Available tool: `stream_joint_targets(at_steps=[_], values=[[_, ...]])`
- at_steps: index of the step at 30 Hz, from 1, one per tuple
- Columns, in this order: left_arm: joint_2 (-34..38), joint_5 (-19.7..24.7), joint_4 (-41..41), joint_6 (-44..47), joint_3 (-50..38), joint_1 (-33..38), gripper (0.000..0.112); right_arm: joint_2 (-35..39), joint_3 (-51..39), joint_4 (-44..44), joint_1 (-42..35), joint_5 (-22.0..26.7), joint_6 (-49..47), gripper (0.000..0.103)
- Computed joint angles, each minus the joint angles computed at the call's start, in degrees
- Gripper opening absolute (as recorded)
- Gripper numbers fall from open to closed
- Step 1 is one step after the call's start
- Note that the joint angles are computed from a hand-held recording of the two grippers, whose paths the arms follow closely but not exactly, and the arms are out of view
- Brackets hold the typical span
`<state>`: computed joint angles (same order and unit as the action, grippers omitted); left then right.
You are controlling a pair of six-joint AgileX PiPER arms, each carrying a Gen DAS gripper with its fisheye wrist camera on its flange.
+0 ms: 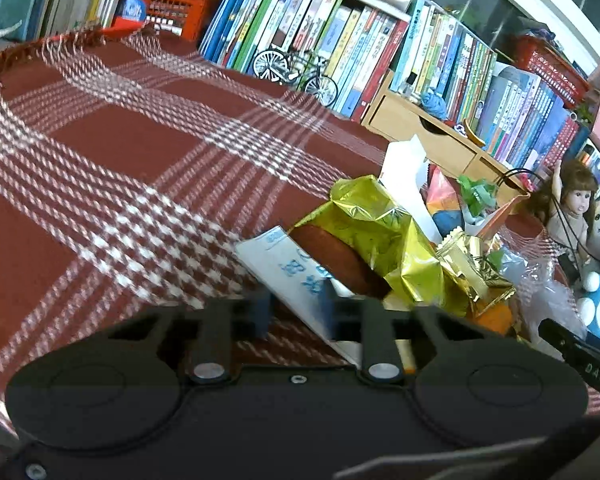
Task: Collect trash
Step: 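Grasp the white paper packet with the left tool while the right tool grasps the clear plastic bag, then lift the packet with the left tool while the right tool carries the plastic bag toward the white bin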
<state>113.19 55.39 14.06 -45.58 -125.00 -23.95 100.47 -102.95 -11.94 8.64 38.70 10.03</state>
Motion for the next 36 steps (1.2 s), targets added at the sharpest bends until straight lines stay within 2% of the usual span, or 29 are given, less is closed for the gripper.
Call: stream_joint_targets(at_steps=[6,13,23,32,36], values=[[-2.99,-3.17,6.70,-0.91,3.55,-2.32,0.012,-3.46,3.39,-1.60,0.38,-3.46,-0.42,0.077],[-6.65,-2.62,11.78,-1.58,5.37,-4.78,0.006,-7.68,5.60,8.25,-1.62,-4.20,-6.93,0.077],[-13.61,-3.87,11.55,-0.94,11.32,-6.24,0.005,-14.27,10.82,14.49,-0.38,-4.13,-12.46,0.077],[-19.56,-5.01,12.72,-0.39,17.81,-9.07,0.004,-20.78,17.46,13.01,4.19,-4.78,-12.84,0.077],[-19.67,-6.78,8.90,2.43,19.86,-8.04,0.011,-22.44,19.41,9.31,6.79,-4.51,-11.36,0.077]])
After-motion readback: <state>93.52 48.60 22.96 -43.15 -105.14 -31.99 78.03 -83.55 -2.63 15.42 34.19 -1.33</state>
